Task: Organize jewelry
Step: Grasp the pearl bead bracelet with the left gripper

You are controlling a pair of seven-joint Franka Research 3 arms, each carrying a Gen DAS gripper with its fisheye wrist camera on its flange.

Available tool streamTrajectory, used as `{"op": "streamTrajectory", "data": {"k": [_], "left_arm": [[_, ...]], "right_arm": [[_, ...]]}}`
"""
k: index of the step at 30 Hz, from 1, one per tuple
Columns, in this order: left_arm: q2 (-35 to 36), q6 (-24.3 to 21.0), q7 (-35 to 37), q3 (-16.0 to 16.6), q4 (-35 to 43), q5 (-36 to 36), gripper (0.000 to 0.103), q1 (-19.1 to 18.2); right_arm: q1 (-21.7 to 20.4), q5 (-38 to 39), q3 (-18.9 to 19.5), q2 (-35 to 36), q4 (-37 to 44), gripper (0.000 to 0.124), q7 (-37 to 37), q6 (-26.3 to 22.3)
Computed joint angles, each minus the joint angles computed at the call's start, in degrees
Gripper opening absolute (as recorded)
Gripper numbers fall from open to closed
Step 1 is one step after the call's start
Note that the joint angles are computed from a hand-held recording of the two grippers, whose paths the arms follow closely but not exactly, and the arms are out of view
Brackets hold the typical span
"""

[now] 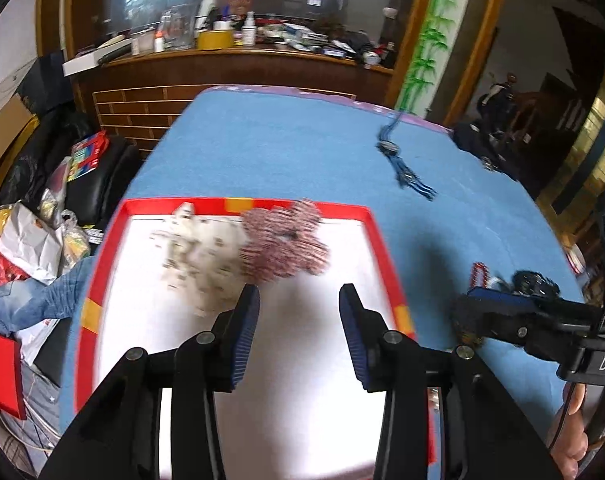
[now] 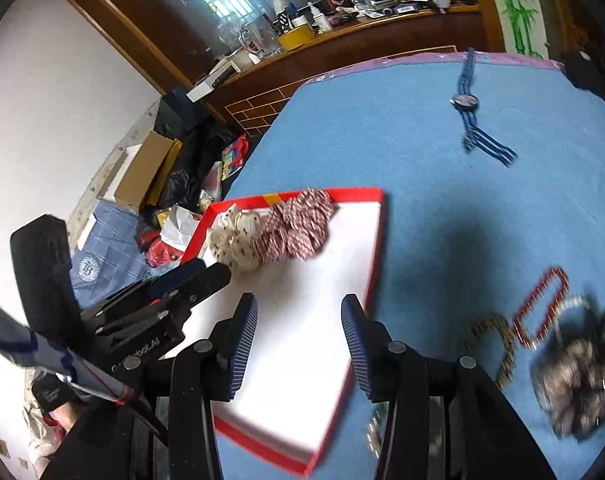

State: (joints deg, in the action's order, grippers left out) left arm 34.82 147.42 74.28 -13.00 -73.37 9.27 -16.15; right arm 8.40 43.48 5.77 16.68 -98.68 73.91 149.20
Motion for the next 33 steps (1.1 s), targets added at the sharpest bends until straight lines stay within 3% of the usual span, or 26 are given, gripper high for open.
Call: {"op": "streamTrajectory", "data": {"k": [16, 24, 33], "left_arm": [[-3.5, 2.5, 3.7, -3.3, -6.5, -0.4, 0.042, -3.6], [-3.0, 1.7, 5.3, -3.8, -6.6, -0.6, 0.042, -5.4], [-0.9, 0.4, 6.2, -4.6, -6.0, -0.8, 0.042, -7.3]], "right_arm": [[-1.7, 13.7, -3.6, -13.2, -18.1, 0.048, -11.2, 4.5], [-2.3, 20.0, -6.0, -16.4, -22.4, 0.048, -15.1, 6.0], [-3.3, 23.8, -8.1, -18.7, -25.9, 0.049, -18.2, 12.1]]}}
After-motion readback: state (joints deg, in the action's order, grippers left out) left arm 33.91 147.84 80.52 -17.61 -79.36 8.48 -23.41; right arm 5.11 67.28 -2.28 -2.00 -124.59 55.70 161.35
